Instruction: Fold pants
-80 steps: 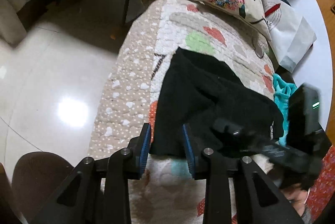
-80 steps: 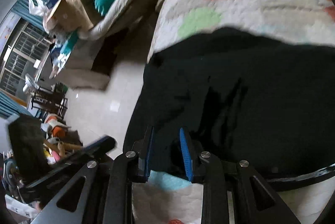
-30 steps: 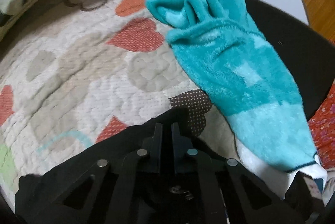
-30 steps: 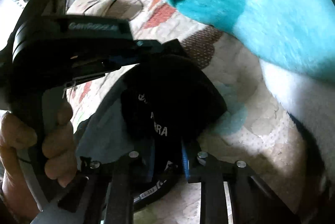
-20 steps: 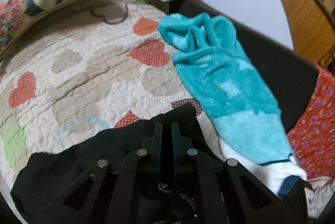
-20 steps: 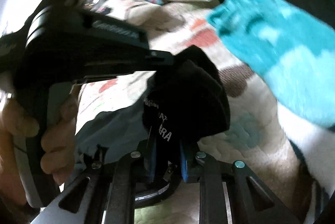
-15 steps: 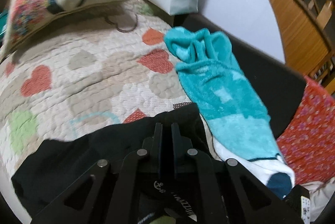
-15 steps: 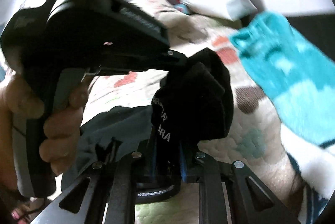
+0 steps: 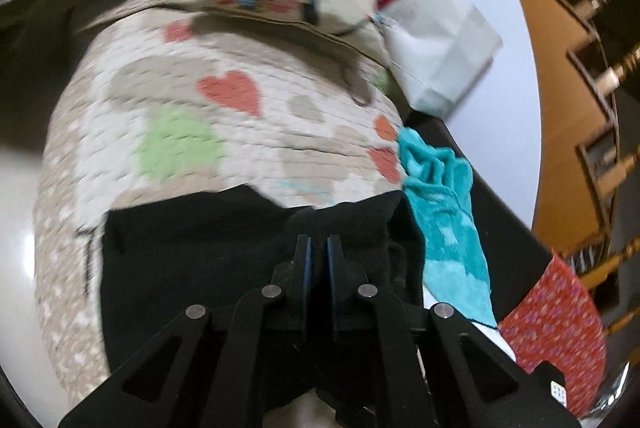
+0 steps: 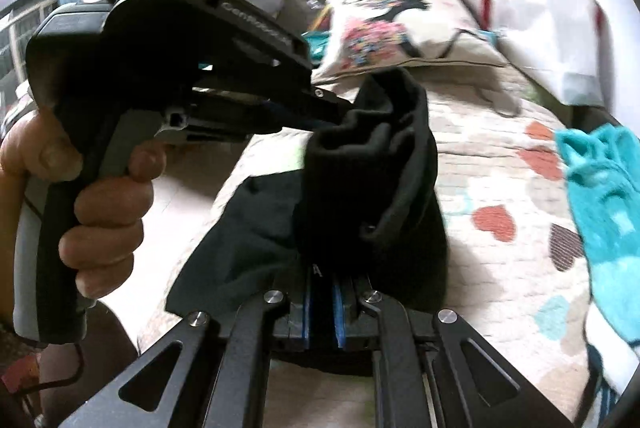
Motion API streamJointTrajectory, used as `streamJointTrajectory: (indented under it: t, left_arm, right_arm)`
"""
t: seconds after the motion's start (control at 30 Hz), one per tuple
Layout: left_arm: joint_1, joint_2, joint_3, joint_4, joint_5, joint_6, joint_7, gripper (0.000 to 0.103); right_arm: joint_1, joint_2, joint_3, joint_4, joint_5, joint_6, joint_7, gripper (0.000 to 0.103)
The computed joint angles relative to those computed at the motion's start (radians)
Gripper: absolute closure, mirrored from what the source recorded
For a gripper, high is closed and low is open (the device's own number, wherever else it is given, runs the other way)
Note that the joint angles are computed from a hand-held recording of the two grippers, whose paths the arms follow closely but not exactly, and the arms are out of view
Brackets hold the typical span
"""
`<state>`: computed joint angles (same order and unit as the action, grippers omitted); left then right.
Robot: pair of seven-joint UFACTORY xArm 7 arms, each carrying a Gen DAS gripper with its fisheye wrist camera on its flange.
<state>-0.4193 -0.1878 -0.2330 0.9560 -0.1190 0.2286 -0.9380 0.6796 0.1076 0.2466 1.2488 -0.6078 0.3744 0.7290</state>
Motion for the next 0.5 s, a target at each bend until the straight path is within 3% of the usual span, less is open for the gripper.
streamJointTrajectory:
  t: [0.2,0.3,0.5]
  left_arm:
    - [-0.026,-0.117,0.039,-0.198,-0.108,-0.117,-0.027,0.103]
    - [-0.086,-0.155,0.09,-0.288,-0.183,-0.204,-0.02,0.103]
    - [-0.12,-0.197,0.119,-0.389,-0.212,-0.295,-0.067,0.103]
  right_arm:
    - [0.064,0.099,0.009,0.092,0.004,0.072,-0.085,0.094]
    - [0.101,0.137,-0.002,0.136,0.003,0.11,-0.111,0.095]
    - [0.144,0.185,-0.018,0.196,0.026,0.15,-0.178,0.096]
